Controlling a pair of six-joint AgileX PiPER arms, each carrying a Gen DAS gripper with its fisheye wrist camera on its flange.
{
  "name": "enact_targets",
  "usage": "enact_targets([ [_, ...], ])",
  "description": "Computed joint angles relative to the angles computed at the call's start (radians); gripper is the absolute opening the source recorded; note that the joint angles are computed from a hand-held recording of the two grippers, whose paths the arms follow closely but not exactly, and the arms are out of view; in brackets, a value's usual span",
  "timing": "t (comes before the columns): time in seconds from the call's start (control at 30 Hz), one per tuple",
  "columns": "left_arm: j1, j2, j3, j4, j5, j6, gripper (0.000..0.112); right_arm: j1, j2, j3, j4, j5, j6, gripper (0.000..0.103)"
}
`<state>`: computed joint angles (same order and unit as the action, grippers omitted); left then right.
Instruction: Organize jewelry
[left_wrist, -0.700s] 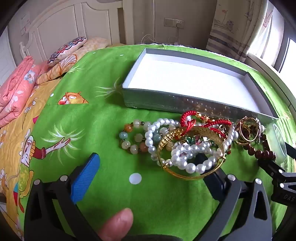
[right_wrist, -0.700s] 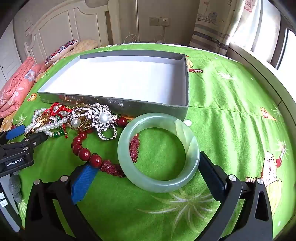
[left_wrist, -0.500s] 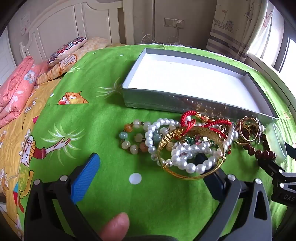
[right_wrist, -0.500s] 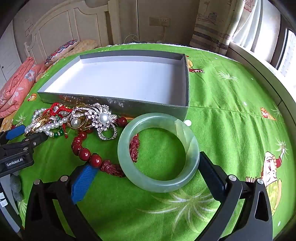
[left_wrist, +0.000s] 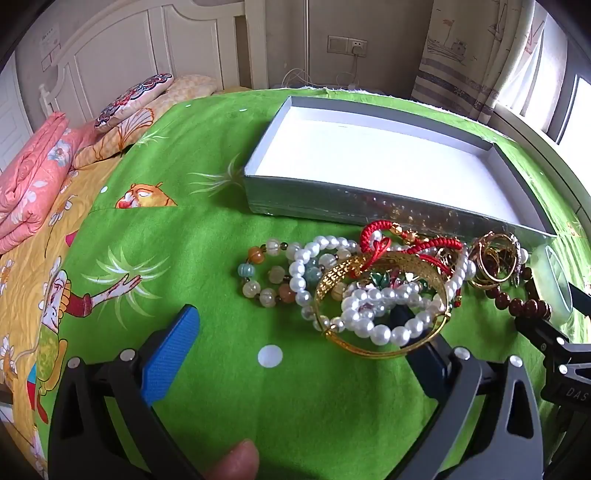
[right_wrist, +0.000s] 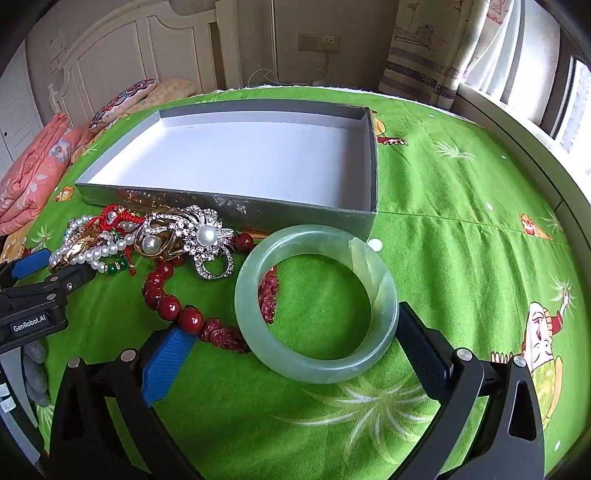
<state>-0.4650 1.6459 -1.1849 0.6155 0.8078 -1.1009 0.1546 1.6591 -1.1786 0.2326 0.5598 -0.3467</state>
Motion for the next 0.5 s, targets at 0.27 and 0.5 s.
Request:
enact_targets([
  [0.27, -0.001, 0.000, 0.001, 0.002, 0.000, -0.002, 0.101, 0.003, -0.002, 0.001, -0.005, -0.001, 0.005, 0.099],
  [0.5, -0.002, 0.000, 0.001, 0.002, 0.001, -0.003, 0.101, 0.003, -0.003, 0.002, -0.005, -0.001, 0.005, 0.099],
])
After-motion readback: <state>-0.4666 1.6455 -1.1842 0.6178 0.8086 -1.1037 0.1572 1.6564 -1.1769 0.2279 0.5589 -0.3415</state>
